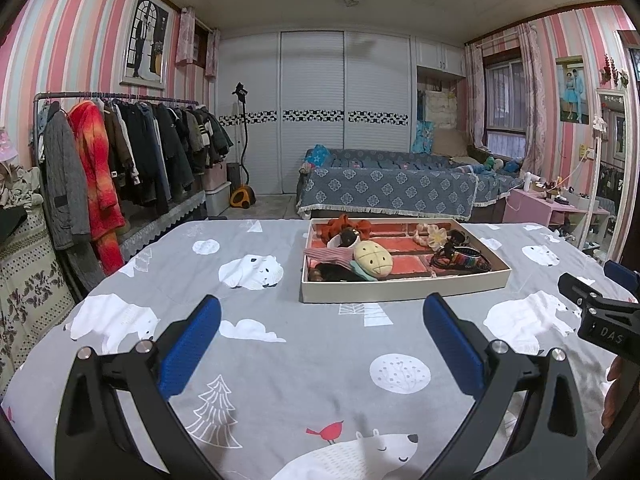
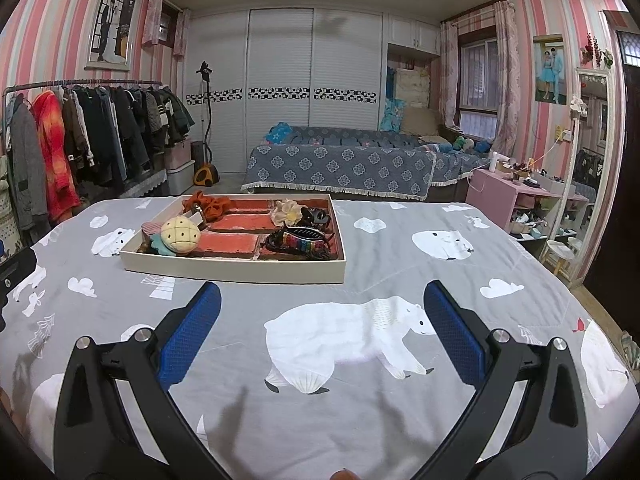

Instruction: Organize jewelry

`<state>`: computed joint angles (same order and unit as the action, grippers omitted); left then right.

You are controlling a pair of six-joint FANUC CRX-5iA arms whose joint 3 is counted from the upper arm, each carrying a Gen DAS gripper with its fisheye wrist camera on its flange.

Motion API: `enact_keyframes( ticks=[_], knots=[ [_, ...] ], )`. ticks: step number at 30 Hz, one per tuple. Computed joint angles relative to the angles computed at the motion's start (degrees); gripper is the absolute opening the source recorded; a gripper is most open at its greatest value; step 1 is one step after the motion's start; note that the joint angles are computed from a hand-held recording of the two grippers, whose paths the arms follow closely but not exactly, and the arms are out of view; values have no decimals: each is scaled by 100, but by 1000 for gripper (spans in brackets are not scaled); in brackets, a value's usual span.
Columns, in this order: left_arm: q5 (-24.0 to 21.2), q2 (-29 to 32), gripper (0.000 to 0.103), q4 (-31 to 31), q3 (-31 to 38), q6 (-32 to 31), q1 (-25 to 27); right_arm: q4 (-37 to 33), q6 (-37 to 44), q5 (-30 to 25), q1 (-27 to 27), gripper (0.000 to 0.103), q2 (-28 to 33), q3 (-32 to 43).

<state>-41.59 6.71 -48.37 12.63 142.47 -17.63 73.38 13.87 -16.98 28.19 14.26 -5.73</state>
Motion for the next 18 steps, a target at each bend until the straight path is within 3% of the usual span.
enact_keyframes(
  ticks=[18],
  knots=[
    [-2, -28, 99, 15, -11, -22, 9, -23, 20, -10, -14, 99, -24, -27]
  ],
)
